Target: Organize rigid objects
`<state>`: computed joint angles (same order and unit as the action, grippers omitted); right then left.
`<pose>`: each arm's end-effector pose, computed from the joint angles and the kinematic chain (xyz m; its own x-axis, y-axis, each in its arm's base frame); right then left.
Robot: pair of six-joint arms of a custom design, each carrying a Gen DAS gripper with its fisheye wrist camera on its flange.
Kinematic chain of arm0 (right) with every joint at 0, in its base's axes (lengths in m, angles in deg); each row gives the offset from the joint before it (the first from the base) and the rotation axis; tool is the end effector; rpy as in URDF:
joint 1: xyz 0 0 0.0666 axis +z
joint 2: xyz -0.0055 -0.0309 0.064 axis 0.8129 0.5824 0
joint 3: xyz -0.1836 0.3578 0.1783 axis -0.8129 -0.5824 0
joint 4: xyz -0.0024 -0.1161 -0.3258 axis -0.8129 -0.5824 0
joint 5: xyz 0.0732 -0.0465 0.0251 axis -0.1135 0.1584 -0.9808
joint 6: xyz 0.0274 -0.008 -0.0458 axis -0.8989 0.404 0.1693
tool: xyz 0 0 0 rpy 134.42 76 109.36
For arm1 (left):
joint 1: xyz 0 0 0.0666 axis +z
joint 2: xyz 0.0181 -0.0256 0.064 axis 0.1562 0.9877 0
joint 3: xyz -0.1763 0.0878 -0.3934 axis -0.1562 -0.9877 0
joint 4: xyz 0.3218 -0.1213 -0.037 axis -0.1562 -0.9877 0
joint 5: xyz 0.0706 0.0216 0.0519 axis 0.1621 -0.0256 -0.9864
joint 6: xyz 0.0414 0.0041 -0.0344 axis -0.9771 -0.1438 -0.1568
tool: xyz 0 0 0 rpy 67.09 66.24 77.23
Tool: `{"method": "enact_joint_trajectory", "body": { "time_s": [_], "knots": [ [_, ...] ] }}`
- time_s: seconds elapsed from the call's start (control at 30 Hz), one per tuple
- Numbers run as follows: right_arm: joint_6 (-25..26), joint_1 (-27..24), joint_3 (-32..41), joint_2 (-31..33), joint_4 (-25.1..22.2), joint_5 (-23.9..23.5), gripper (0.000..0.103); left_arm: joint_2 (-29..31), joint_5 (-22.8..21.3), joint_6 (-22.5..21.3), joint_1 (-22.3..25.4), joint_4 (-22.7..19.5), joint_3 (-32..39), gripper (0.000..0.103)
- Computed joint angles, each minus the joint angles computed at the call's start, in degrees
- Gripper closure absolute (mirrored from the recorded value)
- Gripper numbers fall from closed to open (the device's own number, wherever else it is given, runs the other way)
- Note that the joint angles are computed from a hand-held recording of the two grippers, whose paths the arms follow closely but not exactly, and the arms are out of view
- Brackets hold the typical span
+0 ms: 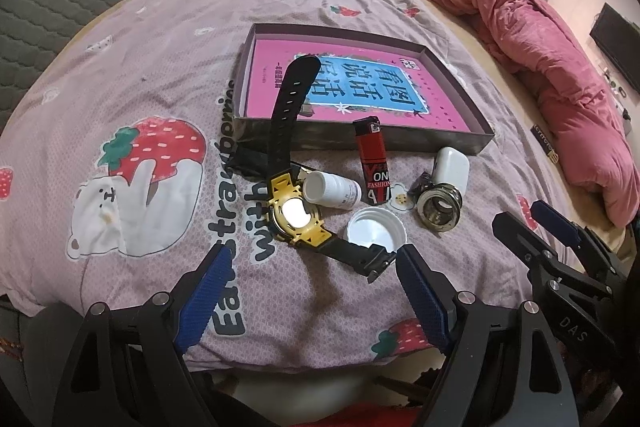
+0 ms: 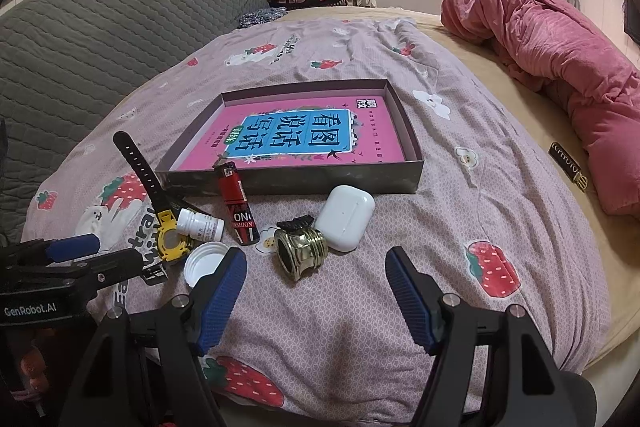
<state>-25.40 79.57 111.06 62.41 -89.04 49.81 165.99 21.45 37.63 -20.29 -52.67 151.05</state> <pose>0.3386 0.1452 0.3359 -0.7181 0.1792 -0.6725 0.1743 0.9818 0.0755 0.4192 -0.2386 0.3420 -0.8380 0.2175 -0.5004 0.3458 0.9212 -0.1786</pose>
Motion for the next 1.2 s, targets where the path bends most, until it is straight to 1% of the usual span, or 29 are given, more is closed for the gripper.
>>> {"method": "enact_joint_trajectory", "body": {
  "time_s": [0.4,0.87,1.2],
  "knots": [
    [0.2,-0.4,-0.1,-0.2,0.1,-0.7,0.032,-0.2,-0.2,0.0,0.0,-0.2,0.1,0.018],
    [0.4,-0.1,0.0,-0.2,-0.1,-0.2,0.032,-0.1,-0.3,-0.6,0.3,0.1,0.1,0.018],
    [0.4,-0.2,0.1,-0.2,-0.1,-0.2,0.032,-0.5,-1.5,-1.8,-1.0,1.0,-0.4,0.018]
  ]
}}
